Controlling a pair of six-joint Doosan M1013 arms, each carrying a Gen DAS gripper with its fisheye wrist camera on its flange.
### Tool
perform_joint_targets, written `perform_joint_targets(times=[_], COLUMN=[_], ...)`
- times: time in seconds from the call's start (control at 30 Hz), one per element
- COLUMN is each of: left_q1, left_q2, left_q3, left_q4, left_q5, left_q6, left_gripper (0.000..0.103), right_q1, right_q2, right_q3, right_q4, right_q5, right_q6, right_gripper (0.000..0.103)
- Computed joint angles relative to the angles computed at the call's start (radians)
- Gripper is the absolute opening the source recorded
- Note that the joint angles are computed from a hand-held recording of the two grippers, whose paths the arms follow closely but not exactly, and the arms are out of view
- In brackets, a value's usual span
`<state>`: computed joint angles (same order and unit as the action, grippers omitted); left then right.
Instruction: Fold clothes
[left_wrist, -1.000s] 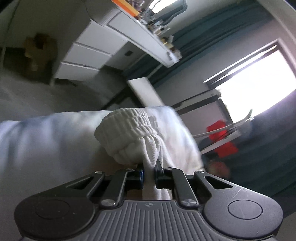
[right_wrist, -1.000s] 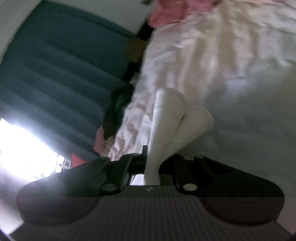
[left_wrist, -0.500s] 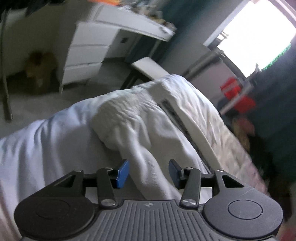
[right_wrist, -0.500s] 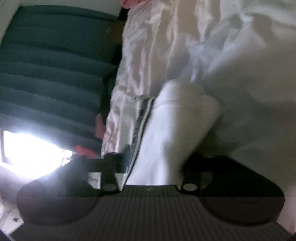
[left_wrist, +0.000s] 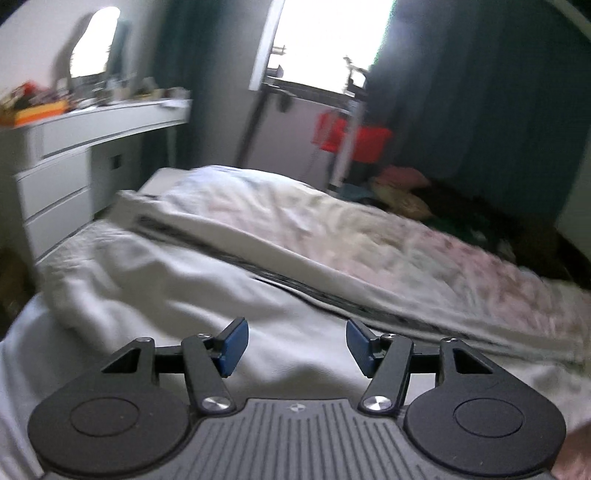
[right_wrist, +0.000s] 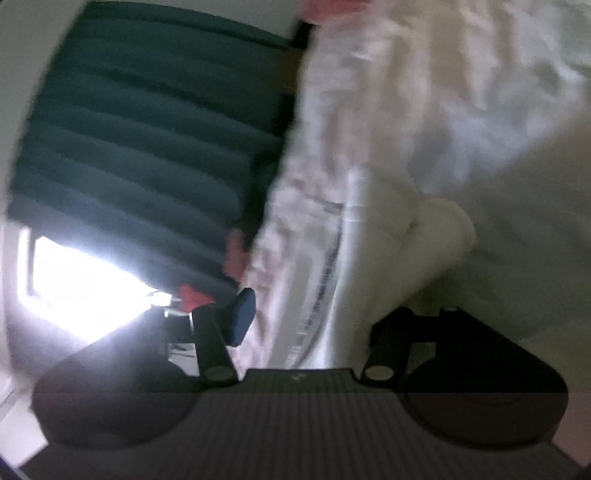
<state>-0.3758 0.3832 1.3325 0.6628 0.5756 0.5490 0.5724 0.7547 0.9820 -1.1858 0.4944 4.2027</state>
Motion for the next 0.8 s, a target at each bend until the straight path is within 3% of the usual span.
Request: perform_joint_targets(times=[0.1, 0.17, 0.23, 0.3, 0.37, 0.47, 0.6, 0.67, 0.7, 0.8], left_q1=[-0.019, -0.028, -0.040, -0.045, -0.049, -0.061, -0.063, -0.063, -0.063, -0.062], left_q2=[0.041, 0.068, 0.096, 0.122, 0.146, 0.170, 0.183, 0.183, 0.184, 0.181], left_q3=[-0.038, -0.061, -0.088, -0.113, -0.135, -0.154, -0.162, -0.159, -0.157, -0.151], left_q4=[-0.068, -0.088, -0.091, -0.130, -0.152, -0.120, -0.118, -0.119, -0.118, -0.112], left_q5=[0.002, 0.001, 0.010, 0.013, 0.033, 0.077, 0.101, 0.102, 0.101, 0.097], left_q6=[0.122, 0.186, 0.235, 0.282, 0.307, 0.293, 0.310, 0.319, 0.324, 0.330], left_gripper=[0.062, 0.062, 0.062, 0.062, 0.062, 0.064, 0.066, 0.066, 0.066, 0.066], right_q1=[-0.007, -0.007, -0.005, 0.001, 0.002, 0.007, 0.002, -0.001, 0.002, 0.015], right_q2=[0.003, 0.013, 0.014, 0.012, 0.016, 0.036, 0.061, 0.075, 0.083, 0.109], right_q3=[-0.002, -0.032, -0.035, -0.019, -0.026, -0.086, -0.139, -0.169, -0.191, -0.269], right_q4=[0.114, 0.199, 0.126, -0.080, -0.190, -0.006, 0.205, 0.297, 0.322, 0.368], right_q5=[-0.011, 0.022, 0.010, -0.008, -0.014, 0.030, 0.082, 0.128, 0.164, 0.283], right_q6=[-0.089, -0.205, -0.157, 0.027, 0.084, -0.179, -0.378, -0.456, -0.500, -0.622], right_gripper=[0.058, 0.057, 0.054, 0.055, 0.055, 0.055, 0.054, 0.042, 0.020, 0.012])
